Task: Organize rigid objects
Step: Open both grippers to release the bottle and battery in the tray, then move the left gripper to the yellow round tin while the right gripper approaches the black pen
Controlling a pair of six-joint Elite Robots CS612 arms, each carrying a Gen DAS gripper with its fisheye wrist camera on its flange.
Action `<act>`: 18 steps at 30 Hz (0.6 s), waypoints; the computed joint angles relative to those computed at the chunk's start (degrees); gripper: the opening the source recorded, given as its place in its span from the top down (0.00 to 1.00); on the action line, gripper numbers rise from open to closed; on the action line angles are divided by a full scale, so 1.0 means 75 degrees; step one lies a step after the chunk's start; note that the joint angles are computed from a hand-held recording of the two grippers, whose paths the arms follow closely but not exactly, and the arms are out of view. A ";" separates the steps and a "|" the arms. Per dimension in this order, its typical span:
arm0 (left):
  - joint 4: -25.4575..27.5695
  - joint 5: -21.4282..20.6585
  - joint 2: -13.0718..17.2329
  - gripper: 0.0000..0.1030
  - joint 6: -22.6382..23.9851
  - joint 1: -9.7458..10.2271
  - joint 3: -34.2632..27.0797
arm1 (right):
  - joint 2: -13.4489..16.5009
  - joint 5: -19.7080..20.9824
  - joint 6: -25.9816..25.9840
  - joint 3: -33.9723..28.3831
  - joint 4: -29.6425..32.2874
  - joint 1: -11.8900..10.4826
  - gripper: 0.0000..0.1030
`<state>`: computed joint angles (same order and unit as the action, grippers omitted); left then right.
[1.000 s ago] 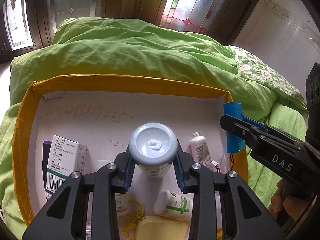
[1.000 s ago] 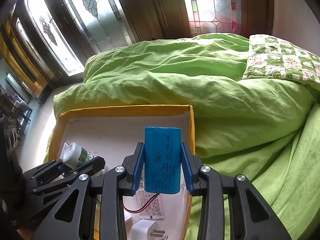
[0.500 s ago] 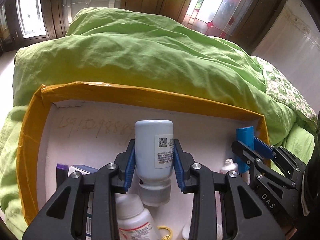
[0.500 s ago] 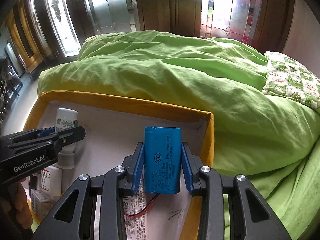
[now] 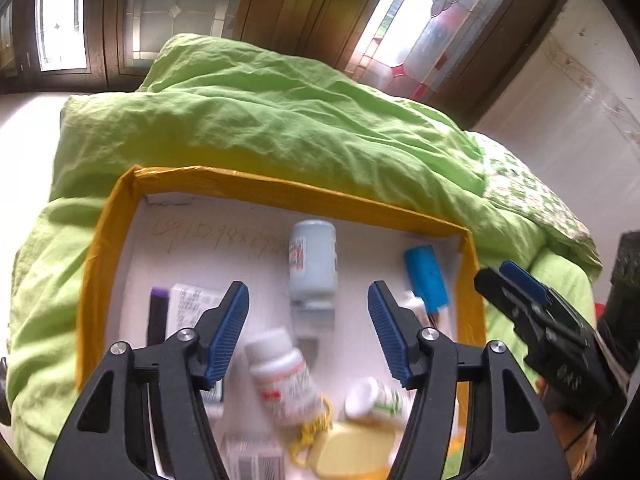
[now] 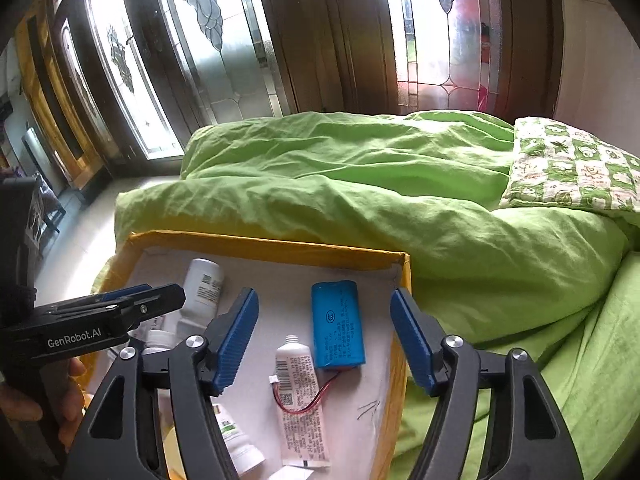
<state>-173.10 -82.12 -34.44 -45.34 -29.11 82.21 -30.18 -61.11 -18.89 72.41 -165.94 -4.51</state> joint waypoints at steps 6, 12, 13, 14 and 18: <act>-0.0794 0.0410 -0.0842 0.30 -0.0174 -0.0261 0.1694 | -0.0571 0.0813 0.0021 0.0787 0.0332 -0.0233 0.34; -0.1636 0.0693 -0.1527 0.30 -0.1282 -0.0625 0.3466 | -0.1208 0.1689 -0.1050 0.1875 0.1337 -0.0432 0.34; -0.1841 0.0741 -0.1594 0.30 -0.1523 -0.0703 0.3731 | -0.1311 0.1769 -0.1305 0.2071 0.1526 -0.0452 0.34; -0.2033 0.0772 -0.1652 0.30 -0.1752 -0.0776 0.3974 | -0.1400 0.1812 -0.1555 0.2252 0.1693 -0.0463 0.34; -0.2231 0.1126 -0.1836 0.30 -0.2511 -0.1148 0.4685 | -0.1632 0.1612 -0.2346 0.2833 0.2139 -0.0427 0.34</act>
